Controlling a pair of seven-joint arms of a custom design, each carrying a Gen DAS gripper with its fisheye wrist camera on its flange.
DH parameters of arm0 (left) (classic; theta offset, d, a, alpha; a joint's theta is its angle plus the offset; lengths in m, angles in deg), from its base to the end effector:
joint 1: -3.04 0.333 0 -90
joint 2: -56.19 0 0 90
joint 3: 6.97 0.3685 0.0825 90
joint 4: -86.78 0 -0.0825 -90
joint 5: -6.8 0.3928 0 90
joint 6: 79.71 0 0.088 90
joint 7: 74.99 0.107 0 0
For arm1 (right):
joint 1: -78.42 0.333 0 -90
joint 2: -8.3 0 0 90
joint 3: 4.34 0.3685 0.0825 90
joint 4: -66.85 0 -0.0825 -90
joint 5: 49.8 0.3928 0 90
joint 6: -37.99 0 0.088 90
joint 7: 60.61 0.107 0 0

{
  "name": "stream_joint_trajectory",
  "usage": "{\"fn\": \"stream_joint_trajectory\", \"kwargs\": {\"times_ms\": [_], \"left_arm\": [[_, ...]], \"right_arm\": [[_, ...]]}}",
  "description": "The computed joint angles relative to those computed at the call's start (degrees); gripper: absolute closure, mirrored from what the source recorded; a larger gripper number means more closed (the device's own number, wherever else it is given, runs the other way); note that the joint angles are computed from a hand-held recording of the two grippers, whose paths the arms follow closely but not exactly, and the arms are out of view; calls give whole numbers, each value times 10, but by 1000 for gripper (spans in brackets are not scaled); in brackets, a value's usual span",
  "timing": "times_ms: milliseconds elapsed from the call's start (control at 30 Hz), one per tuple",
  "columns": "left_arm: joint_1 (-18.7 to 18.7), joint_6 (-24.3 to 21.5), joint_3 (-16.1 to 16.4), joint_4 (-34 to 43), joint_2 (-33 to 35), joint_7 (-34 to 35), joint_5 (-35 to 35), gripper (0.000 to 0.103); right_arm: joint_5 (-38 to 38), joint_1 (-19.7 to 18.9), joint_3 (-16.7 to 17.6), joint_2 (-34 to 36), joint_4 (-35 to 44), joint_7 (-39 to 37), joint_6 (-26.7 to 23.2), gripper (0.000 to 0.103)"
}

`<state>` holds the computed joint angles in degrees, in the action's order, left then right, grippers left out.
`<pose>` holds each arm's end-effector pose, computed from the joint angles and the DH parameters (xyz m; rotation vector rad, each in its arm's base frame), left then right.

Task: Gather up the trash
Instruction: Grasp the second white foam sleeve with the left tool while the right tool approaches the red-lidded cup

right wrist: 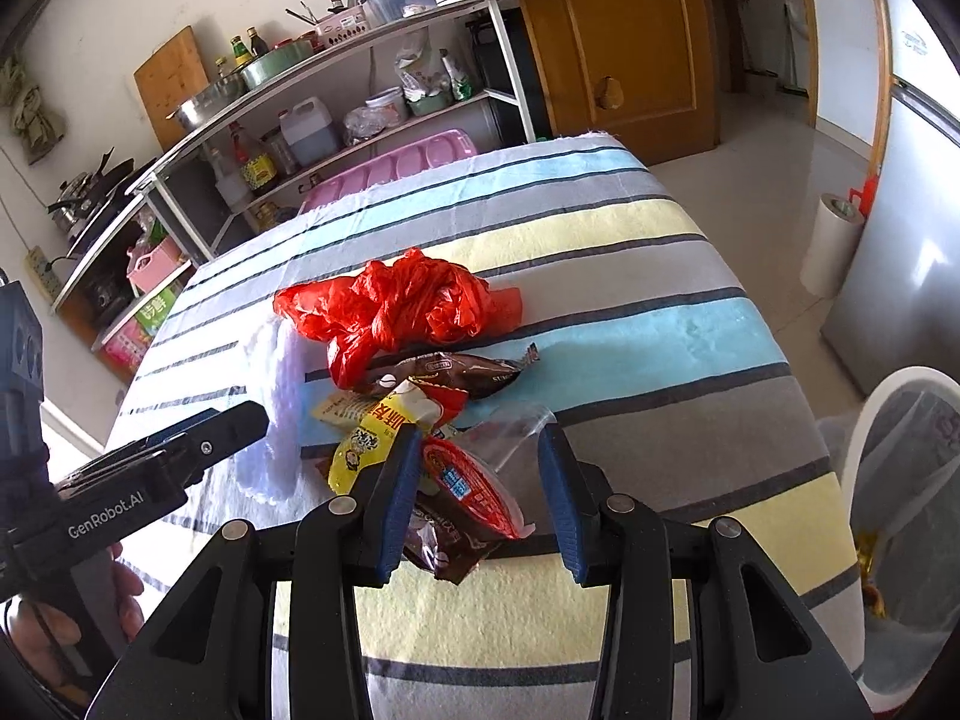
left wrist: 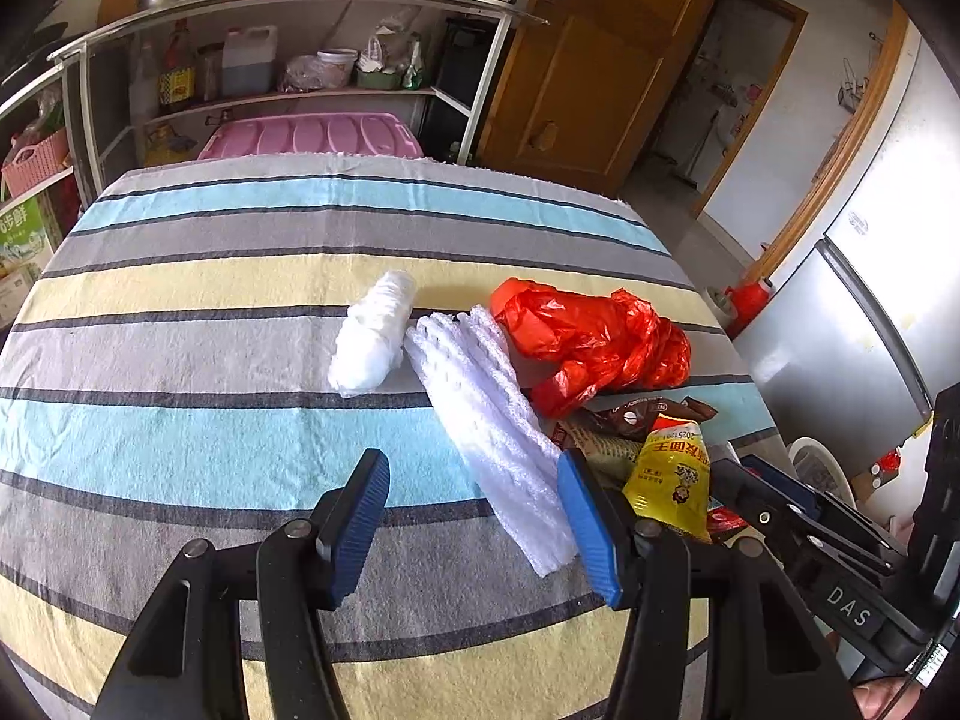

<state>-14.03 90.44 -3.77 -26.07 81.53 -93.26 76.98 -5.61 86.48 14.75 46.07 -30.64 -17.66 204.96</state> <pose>0.6177 -0.2220 0.3175 -2.2548 1.3831 -0.7967 0.6997 0.2601 0.3078 -2.0456 1.2754 -0.1116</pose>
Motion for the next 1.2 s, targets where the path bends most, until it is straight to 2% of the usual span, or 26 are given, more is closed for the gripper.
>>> {"fn": "stream_joint_trajectory", "kwargs": {"times_ms": [67, 200, 333, 400, 533, 667, 733, 800, 867, 967, 1067, 1200], "left_arm": [[6, -1, -7, 2, 3, 20, -17, 45], [-3, 5, 2, 11, 7, 20, -18, 45], [-17, 7, 18, 19, 7, -16, 17, 45], [1, -19, -7, 21, 10, 32, -32, 45], [8, -11, -12, 25, 21, 64, -70, 45], [-8, -20, 1, 31, 29, 77, -87, 45], [-9, -8, 6, 30, 33, 78, -92, 45], [-12, -9, 11, 27, 33, 83, -101, 52], [-20, -23, 16, 25, 30, 87, -101, 65], [-24, 8, 33, 12, 26, 57, -80, 72], [-35, -8, 45, 0, 14, 34, -55, 73], [-25, 7, 43, -24, -2, -9, -14, 73]], "right_arm": [[0, -2, 3, 2, 2, -5, 0, 62], [11, -6, 7, 3, 3, 1, -3, 61], [-29, 36, -41, 1, 4, 52, 1, 54], [-63, 62, -71, 5, 6, 92, 1, 52], [-62, 31, -37, 13, 9, 96, 1, 52], [-84, 37, -41, 15, 10, 103, 14, 52], [-93, 41, -41, 15, 7, 107, 25, 54], [-99, 36, -34, 15, 4, 104, 34, 54], [-100, 29, -23, 17, 3, 100, 38, 55], [-92, 1, 15, 22, 3, 66, 35, 55], [-83, -19, 49, 24, -1, 19, 35, 55], [-67, -25, 69, 23, -6, -31, 22, 55]]}}
